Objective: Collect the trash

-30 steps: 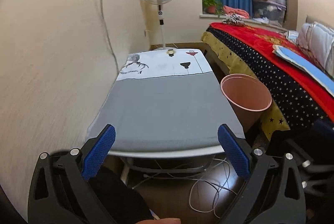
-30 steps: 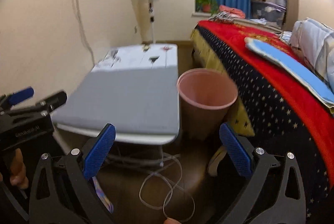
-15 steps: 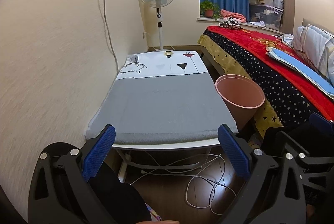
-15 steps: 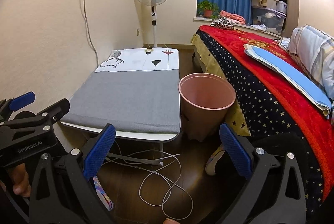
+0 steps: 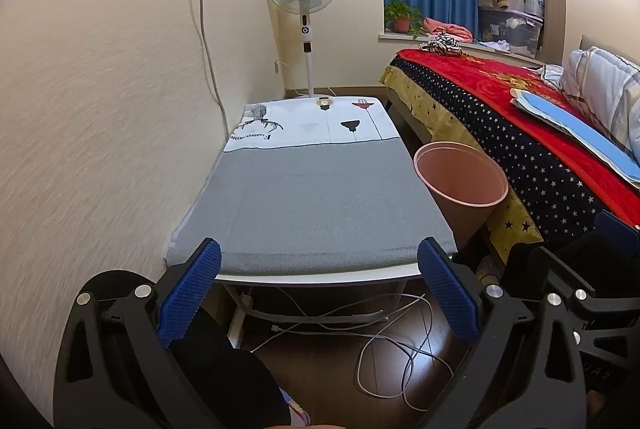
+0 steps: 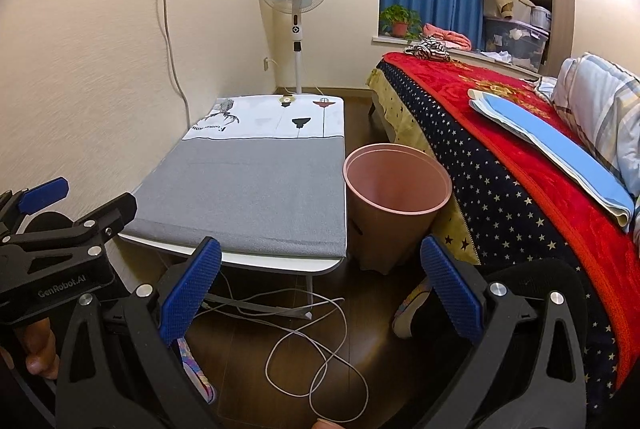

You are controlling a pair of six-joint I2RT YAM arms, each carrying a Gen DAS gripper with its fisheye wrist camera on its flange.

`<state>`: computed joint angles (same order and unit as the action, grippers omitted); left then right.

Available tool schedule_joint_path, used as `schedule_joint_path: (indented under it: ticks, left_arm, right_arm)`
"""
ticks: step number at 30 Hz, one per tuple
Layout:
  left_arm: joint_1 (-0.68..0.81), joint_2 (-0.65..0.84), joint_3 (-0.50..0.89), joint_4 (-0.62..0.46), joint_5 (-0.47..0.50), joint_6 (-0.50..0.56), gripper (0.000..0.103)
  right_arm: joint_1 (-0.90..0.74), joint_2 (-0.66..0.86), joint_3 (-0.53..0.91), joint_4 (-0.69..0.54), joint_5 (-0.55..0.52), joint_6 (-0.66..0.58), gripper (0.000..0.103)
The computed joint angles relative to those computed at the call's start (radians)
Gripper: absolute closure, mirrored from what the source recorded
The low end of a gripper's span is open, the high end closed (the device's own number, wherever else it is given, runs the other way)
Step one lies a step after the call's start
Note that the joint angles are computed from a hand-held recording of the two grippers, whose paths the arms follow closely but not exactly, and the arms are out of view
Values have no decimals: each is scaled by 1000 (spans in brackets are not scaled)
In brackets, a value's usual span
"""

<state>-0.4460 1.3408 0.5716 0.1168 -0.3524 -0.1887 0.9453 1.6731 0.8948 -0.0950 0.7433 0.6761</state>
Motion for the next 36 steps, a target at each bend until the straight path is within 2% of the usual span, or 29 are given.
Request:
schedule_joint_path:
  ticks: [36]
  left_arm:
    - [32, -28, -15, 13, 31, 21, 8]
  right_arm:
    - [4, 6, 22, -17, 8, -10, 5]
